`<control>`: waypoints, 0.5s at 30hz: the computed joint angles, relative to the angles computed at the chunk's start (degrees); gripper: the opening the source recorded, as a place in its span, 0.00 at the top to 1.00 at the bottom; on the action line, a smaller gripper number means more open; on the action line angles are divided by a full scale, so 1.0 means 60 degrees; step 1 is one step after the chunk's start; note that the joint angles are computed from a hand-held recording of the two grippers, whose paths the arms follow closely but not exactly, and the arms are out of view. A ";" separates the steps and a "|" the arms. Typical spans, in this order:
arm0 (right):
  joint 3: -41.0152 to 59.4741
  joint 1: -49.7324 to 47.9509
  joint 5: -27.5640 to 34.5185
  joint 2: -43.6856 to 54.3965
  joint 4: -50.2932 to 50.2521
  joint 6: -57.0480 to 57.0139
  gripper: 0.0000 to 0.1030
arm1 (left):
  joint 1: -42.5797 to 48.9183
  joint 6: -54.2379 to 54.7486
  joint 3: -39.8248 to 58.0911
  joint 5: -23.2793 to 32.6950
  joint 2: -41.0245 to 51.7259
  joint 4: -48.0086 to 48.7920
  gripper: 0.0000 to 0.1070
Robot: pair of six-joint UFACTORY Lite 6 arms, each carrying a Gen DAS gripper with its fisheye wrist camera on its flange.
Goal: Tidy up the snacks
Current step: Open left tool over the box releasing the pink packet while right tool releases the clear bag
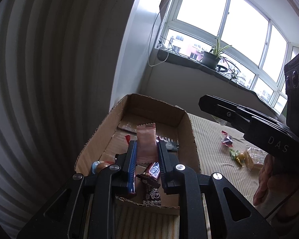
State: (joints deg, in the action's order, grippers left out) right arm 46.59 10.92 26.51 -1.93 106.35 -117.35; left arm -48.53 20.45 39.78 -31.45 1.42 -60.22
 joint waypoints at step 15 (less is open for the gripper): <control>-0.1567 -0.0190 -0.0315 -0.1224 0.2227 -0.2187 0.30 | 0.0194 0.0371 -0.0689 -0.0299 -0.0564 -0.1161 0.48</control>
